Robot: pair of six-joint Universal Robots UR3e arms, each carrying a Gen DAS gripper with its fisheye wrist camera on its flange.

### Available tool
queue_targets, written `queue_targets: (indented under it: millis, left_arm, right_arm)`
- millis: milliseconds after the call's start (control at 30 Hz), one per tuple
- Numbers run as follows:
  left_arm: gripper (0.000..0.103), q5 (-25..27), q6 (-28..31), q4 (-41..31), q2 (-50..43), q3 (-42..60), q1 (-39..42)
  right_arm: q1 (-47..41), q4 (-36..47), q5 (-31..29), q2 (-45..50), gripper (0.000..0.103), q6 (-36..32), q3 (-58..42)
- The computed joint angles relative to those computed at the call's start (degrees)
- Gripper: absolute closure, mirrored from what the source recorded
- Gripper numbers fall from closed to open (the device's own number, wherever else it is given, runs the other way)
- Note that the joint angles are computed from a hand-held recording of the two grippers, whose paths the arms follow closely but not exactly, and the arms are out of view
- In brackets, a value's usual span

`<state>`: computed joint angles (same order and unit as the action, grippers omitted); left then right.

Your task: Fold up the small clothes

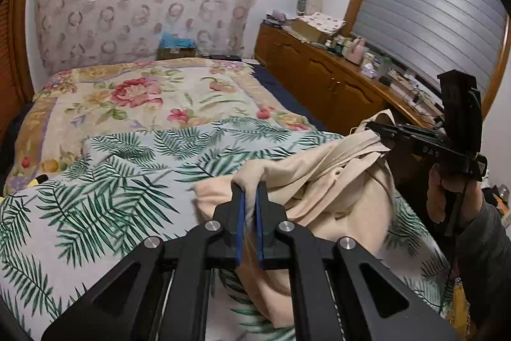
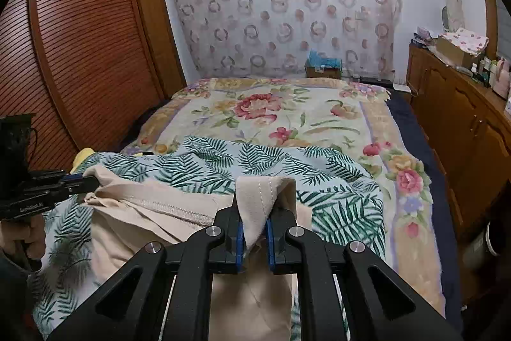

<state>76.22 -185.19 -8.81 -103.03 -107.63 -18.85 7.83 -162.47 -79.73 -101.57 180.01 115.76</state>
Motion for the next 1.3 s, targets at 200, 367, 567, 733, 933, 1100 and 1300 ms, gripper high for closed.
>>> queue_targets:
  millis: [200, 367, 567, 733, 933, 1100, 1300]
  left_arm:
    - [0.091, 2.4, 0.7, -0.4, 0.6, -0.1, -0.5]
    - [0.067, -0.9, -0.1, 0.7, 3.6, -3.9, 1.5]
    - [0.022, -1.8, 2.2, -1.2, 2.3, -4.2, 0.6]
    - [0.022, 0.2, 2.6, -7.4, -4.9, 2.3, -1.5]
    - [0.022, 7.1, 0.5, -9.0, -10.2, 8.7, -2.8]
    - [0.022, 7.5, -2.3, -9.8, -12.1, 11.4, -0.3]
    - [0.022, 0.4, -3.2, -12.8, -13.8, 12.6, 1.4]
  right_arm:
    - [4.4, 2.0, -6.0, 2.8, 0.082, 0.4, -4.6]
    - [4.7, -0.6, -7.3, -0.1, 0.053, 0.7, -1.0]
    - [5.3, 2.9, -7.5, -3.6, 0.048, -0.7, 1.6]
    - [6.9, 7.8, -6.3, 1.2, 0.047, -0.3, -2.2]
    - [9.2, 12.1, -13.3, 10.1, 0.046, 0.5, -11.5]
    - [6.7, 13.4, -6.9, 9.4, 0.046, 2.3, -12.6]
    - [4.7, 15.6, -3.9, 8.2, 0.045, 1.7, -11.1]
